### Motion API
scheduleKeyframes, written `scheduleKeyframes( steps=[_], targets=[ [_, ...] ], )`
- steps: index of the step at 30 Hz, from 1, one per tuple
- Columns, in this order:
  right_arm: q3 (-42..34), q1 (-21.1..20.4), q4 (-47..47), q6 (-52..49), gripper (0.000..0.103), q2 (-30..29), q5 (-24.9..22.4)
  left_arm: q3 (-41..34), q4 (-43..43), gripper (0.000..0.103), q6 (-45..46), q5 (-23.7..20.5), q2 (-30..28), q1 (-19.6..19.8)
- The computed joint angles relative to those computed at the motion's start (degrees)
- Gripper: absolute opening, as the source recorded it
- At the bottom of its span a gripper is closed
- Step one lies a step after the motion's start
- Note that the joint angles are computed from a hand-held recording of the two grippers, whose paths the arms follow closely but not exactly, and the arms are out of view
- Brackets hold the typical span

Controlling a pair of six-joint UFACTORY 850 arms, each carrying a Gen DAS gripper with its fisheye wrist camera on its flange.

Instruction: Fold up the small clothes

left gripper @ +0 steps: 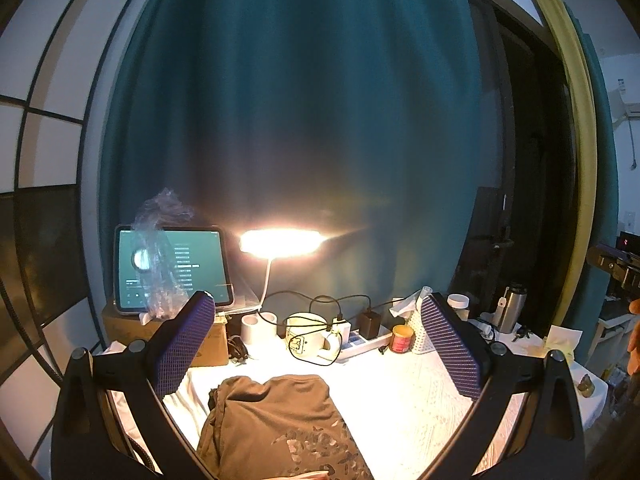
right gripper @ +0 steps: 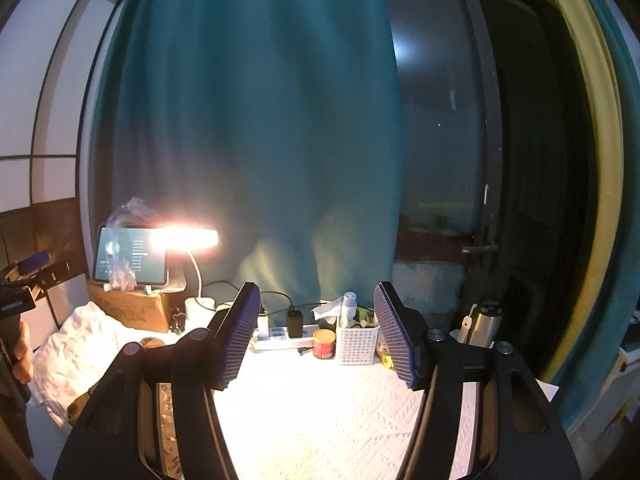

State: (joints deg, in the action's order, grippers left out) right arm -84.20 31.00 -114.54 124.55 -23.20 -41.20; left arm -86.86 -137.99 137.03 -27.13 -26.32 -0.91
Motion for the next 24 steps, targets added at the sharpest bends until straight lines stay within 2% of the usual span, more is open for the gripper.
scheduleKeyframes(
  steps=[24],
  targets=[
    [-1.07,-0.99,1.19,-0.61,0.063,-1.13,1.12,-2.88,2.33,0.102,-1.46,1.32,-2.11,-0.71]
  ],
)
